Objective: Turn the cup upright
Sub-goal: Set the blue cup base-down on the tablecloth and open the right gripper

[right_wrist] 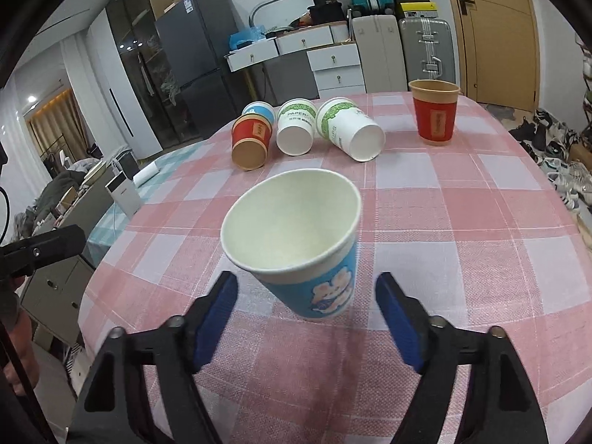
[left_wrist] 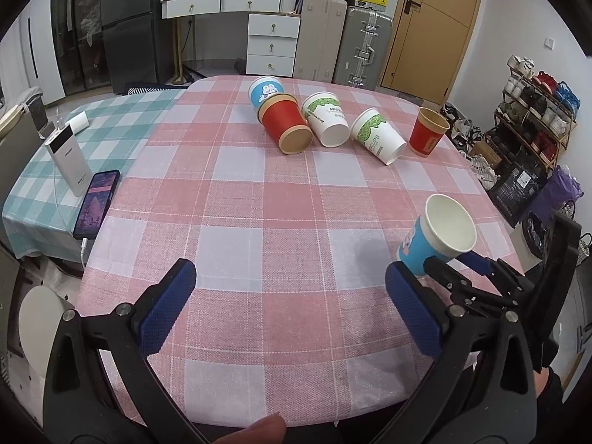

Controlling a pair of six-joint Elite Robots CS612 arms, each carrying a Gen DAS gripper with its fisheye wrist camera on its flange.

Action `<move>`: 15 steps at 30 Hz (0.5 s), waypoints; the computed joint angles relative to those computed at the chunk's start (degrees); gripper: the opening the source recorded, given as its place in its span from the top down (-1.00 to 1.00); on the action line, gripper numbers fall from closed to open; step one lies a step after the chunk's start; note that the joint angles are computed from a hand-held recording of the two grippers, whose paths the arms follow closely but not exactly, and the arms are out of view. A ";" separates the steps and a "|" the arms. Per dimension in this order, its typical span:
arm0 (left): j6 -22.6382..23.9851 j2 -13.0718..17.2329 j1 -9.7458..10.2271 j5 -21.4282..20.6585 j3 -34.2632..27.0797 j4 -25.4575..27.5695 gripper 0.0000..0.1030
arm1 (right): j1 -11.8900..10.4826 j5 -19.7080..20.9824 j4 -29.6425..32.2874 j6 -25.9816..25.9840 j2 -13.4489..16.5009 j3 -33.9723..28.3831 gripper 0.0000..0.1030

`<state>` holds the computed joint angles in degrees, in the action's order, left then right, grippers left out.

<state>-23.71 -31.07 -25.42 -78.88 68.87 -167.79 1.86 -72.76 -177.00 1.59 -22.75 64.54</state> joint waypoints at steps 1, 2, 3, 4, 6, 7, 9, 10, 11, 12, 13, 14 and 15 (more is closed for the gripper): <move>0.10 -0.10 -0.10 0.12 0.08 0.02 -0.98 | -0.13 0.40 -0.57 -0.13 -0.13 0.36 -0.58; 0.19 -0.14 -0.18 0.23 0.07 0.06 -0.98 | -0.22 0.53 -1.18 -0.34 -0.35 0.86 -0.59; 0.23 -0.20 -0.27 0.33 0.08 0.11 -0.98 | -0.27 0.43 -1.53 -0.57 -0.58 1.28 -0.63; 0.31 -0.30 -0.36 0.29 0.19 -0.07 -0.98 | -0.34 0.39 -1.74 -0.80 -0.86 1.81 -0.66; 0.47 -0.38 -0.59 0.51 0.21 -0.16 -0.98 | -0.60 0.60 -2.23 -0.98 -1.52 3.02 -0.69; 0.66 -0.40 -0.71 0.60 0.17 -0.15 -0.98 | -0.76 0.91 -2.87 -0.92 -1.89 3.75 -0.69; 1.04 -0.38 -0.92 0.72 0.02 -0.11 -0.98 | -1.07 1.17 -4.75 -0.44 -2.62 5.20 -0.69; 1.18 -0.36 -1.02 0.70 -0.11 0.01 -0.98 | -1.20 1.04 -5.90 -0.19 -3.11 6.08 -0.69; 1.36 -0.35 -1.09 0.45 -0.19 -0.08 -0.98 | -1.30 0.82 -7.10 0.00 -3.59 6.88 -0.69; 1.63 -0.35 -1.14 0.00 -0.21 -0.47 -0.98 | -1.37 0.42 -8.48 0.15 -4.12 7.74 -0.70; 1.94 -0.35 -1.22 -0.34 -0.27 -0.82 -0.98 | -1.41 -0.12 -9.62 0.26 -4.58 8.44 -0.73; 2.29 -0.37 -1.34 -0.39 -0.30 -1.10 -0.98 | -1.46 -0.69 -10.76 0.38 -5.07 9.11 -0.80; 2.72 -0.38 -1.47 -0.50 -0.36 -1.47 -0.98 | -1.50 -1.06 -11.84 0.49 -5.53 9.71 -0.85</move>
<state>-20.99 -31.44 -26.89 -79.38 68.50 -169.26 0.35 -73.82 -188.84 2.07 -28.28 74.25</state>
